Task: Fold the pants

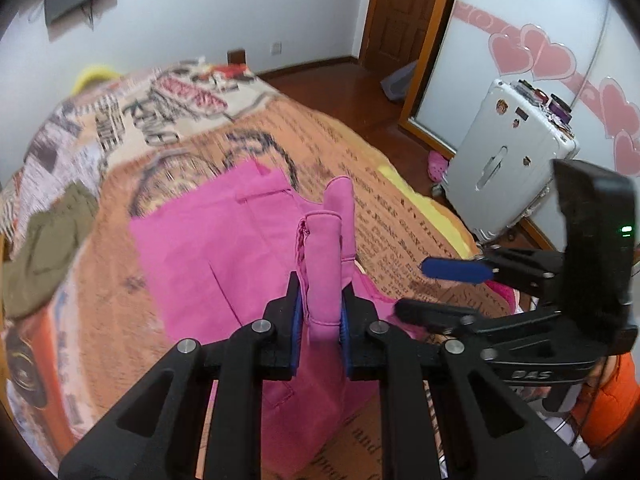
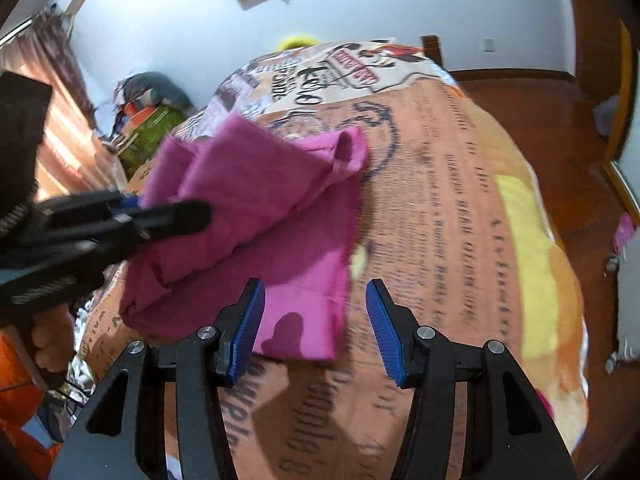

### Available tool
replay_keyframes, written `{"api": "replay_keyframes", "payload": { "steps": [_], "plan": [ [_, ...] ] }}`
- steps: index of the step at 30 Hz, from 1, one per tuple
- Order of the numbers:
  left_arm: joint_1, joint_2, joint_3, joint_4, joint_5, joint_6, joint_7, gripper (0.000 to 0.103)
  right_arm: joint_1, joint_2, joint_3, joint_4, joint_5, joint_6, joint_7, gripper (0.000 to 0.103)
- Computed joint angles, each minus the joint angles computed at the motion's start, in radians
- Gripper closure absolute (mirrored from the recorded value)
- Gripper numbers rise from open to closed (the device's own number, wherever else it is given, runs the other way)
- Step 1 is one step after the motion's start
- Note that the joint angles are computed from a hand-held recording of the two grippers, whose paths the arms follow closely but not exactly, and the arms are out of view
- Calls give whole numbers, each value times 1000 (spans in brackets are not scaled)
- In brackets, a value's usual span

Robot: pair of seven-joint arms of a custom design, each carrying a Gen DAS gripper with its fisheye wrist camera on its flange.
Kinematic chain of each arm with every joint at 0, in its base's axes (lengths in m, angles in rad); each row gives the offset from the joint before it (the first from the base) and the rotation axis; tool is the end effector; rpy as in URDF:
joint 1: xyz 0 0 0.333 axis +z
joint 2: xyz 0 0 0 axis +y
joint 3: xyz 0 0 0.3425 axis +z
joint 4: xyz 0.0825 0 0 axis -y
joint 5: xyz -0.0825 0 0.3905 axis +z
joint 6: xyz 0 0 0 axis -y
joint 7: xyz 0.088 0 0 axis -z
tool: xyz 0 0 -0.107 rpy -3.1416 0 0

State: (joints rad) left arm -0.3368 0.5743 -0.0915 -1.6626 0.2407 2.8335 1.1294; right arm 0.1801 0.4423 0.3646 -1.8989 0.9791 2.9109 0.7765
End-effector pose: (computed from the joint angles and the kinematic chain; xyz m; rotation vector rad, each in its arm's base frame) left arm 0.6780 -0.3095 0.3611 -1.7782 2.0965 -0.7506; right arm 0.6113 0.2832 0.3418 -1.9434 1.3539 -0.0019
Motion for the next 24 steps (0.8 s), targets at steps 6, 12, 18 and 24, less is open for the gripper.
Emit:
{"api": "replay_keyframes", "payload": {
  "steps": [6,12,18,24],
  "plan": [
    [48,77,-92,95,-104,-121,93,85,-4,-25,-12,-43,7,-2,15,53],
    [55,64,-102,75,-163,-109,107,30,-4,-34,-12,-60,29,-4,6,53],
    [39,17,-68,29,-150,-99,81,30,7,-39,-19,-60,33,-1,2,53],
    [-23,-82,65,-60,5,-15,-52,30,8,-57,-12,-64,66,14,-37,53]
  ]
}}
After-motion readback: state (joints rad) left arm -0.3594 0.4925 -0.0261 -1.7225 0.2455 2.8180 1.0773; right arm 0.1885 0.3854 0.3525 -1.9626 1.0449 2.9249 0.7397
